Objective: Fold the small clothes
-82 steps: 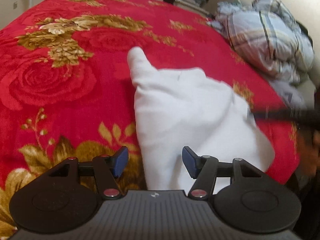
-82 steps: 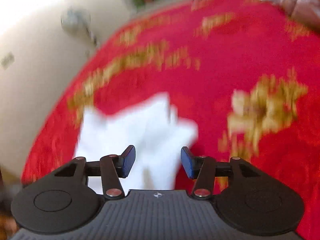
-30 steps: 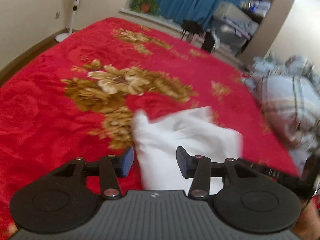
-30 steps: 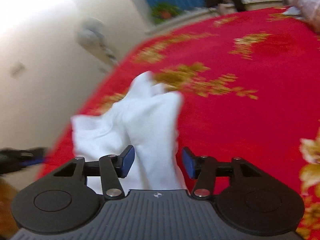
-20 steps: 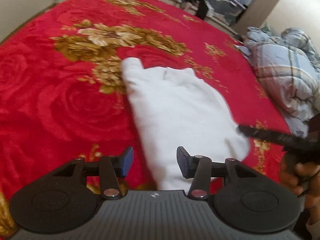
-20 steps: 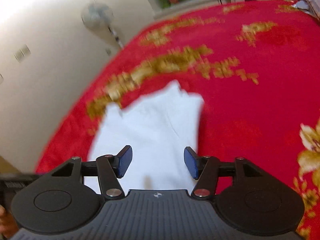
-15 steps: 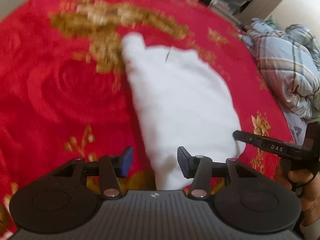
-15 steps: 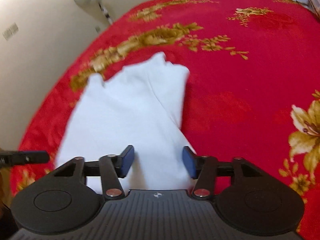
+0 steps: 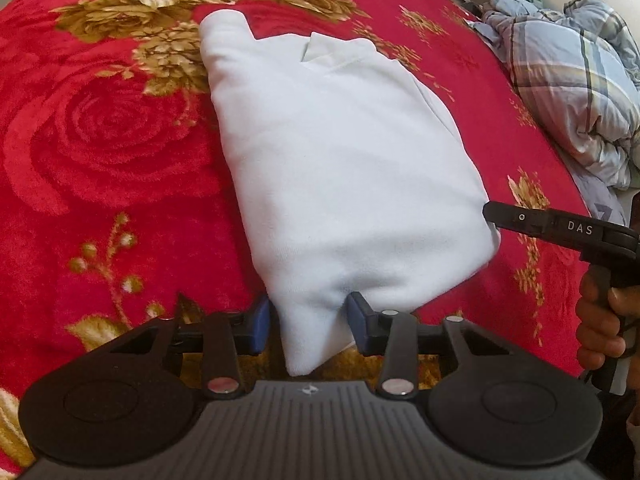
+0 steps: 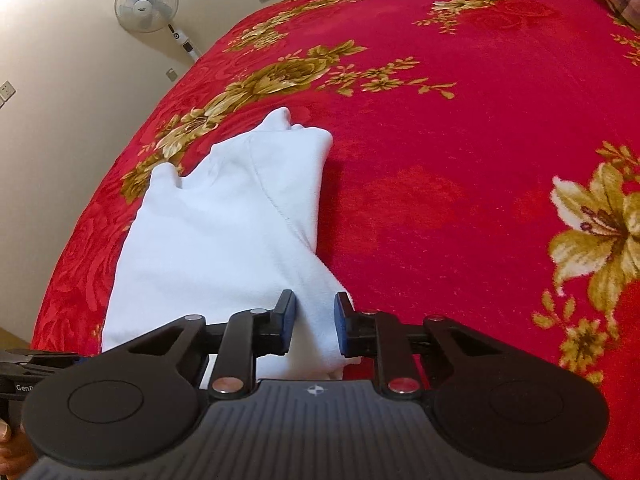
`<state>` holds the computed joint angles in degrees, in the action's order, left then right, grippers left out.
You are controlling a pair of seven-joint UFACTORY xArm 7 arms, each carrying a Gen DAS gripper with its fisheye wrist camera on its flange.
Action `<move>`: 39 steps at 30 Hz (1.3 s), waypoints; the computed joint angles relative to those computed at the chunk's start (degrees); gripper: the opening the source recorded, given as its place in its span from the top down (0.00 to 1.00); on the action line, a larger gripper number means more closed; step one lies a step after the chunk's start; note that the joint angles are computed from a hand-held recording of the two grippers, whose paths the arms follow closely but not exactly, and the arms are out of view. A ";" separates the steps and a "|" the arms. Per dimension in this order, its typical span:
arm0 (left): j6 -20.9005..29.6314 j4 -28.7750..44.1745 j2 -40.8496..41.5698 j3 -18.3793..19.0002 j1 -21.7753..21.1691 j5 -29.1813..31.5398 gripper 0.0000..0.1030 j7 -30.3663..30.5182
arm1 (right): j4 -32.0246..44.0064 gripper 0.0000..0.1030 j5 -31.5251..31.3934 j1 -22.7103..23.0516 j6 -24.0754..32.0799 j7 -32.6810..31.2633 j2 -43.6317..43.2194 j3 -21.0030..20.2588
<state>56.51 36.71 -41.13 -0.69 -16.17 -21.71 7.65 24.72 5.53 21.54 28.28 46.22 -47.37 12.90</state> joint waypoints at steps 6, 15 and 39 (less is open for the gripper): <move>-0.22 -0.09 -0.38 0.02 -0.02 0.49 0.76 0.52 | 0.36 0.78 -0.82 -0.38 0.61 -0.63 0.31 0.22; 1.14 1.83 -2.55 4.85 -0.67 -3.48 0.88 6.08 | 1.06 0.99 -0.59 -0.12 -0.45 0.10 0.33 0.41; -10.14 -5.70 -18.27 -6.57 3.89 12.98 0.09 3.67 | 5.36 0.60 -6.69 -3.79 6.61 5.31 -2.85 8.79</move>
<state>46.37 31.01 -59.40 -7.26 -12.28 -8.73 11.33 30.08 -1.16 17.76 34.89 51.53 -50.22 21.69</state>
